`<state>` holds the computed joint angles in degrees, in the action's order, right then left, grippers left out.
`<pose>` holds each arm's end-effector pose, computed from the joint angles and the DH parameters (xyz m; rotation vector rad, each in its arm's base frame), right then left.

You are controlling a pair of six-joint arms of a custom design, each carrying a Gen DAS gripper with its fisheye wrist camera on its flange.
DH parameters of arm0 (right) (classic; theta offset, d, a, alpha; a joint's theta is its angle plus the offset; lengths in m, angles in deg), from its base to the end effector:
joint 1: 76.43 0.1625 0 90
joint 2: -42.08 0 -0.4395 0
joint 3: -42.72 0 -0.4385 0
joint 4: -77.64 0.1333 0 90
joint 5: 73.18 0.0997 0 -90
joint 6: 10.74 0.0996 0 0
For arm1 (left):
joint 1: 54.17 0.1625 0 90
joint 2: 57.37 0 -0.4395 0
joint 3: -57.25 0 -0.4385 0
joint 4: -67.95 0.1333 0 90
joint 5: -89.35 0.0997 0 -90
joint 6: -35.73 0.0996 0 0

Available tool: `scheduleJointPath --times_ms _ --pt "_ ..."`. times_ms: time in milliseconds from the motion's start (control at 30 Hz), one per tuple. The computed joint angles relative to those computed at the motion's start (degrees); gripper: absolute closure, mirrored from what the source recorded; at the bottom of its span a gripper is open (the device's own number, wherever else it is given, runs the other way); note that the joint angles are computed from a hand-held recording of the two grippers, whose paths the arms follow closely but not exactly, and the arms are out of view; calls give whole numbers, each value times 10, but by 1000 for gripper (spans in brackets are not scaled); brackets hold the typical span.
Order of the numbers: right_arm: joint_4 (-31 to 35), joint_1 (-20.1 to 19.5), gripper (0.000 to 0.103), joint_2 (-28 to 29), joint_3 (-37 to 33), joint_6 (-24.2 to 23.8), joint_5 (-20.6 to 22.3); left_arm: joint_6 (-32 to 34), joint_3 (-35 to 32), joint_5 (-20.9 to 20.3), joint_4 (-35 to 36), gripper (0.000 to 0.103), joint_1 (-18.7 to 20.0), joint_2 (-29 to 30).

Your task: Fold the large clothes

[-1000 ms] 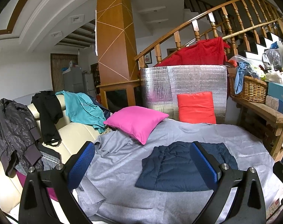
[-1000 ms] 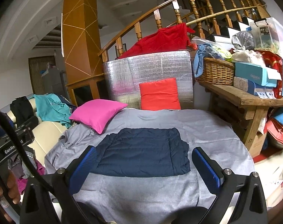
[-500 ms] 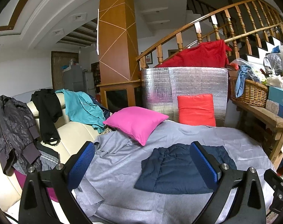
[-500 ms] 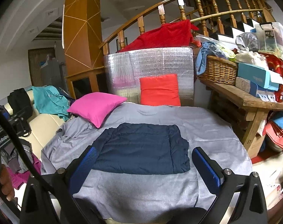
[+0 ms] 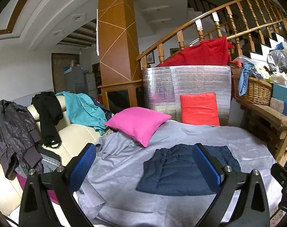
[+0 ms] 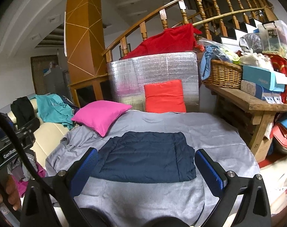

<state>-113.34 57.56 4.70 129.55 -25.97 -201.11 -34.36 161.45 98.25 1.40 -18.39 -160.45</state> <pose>0.5782 -0.4952 0.1253 0.8414 -2.2879 1.3296 -0.2183 -0.4429 0.5546 0.1776 1.5971 -1.4510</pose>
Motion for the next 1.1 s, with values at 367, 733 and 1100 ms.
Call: scheduleJointPath --times_ms 367,733,1100 --pt "21 -3 0 10 -27 -4 -14 -263 -110 4 314 2 21 63" --pt "48 -12 0 30 -55 18 -38 -477 -195 26 563 2 43 128" --pt "78 -18 0 65 -101 11 -47 -573 -248 53 669 2 70 166"
